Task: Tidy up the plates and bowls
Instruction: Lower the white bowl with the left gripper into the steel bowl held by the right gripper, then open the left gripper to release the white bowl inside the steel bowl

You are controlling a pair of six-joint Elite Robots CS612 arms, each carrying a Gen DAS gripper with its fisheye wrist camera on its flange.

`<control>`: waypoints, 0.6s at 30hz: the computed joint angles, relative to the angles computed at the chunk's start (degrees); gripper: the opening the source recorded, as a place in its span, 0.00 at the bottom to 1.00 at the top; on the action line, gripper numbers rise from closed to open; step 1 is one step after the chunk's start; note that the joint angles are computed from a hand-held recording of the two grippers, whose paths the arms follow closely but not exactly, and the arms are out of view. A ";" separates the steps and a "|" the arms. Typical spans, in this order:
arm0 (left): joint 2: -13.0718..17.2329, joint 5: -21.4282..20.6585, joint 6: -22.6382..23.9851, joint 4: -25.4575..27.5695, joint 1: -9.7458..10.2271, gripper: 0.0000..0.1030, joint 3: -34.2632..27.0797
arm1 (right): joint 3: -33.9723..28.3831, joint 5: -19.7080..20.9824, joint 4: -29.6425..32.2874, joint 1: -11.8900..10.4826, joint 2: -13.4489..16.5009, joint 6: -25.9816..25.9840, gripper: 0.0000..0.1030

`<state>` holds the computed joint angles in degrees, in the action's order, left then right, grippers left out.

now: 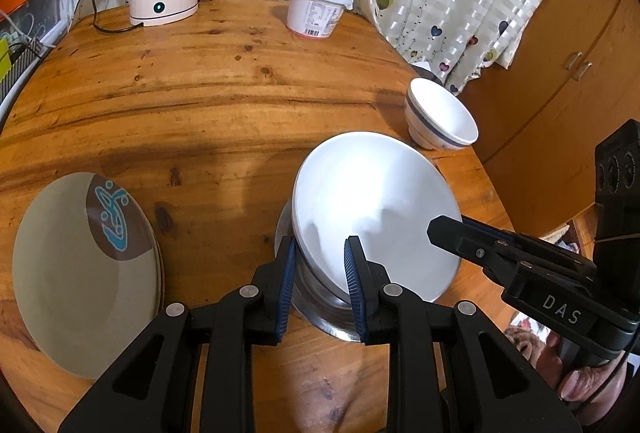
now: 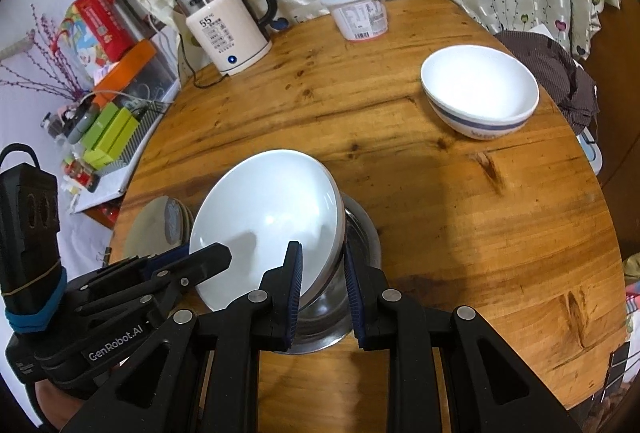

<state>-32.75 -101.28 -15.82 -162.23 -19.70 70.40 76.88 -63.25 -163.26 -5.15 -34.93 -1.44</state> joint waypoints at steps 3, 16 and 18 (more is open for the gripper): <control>0.05 0.01 0.12 0.59 -0.07 0.24 -0.05 | 0.00 -0.06 0.43 -0.03 0.05 -0.16 0.20; 0.26 -0.28 0.25 1.84 -0.11 0.24 -0.35 | -0.29 -0.14 1.53 -0.10 0.36 -0.23 0.20; 0.30 -0.35 0.28 2.12 -0.13 0.24 -0.38 | -0.33 -0.23 1.70 -0.11 0.48 -0.28 0.20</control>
<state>-32.45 -101.63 -15.54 -160.11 -19.82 70.02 76.55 -63.48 -161.56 -5.26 -34.46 -1.72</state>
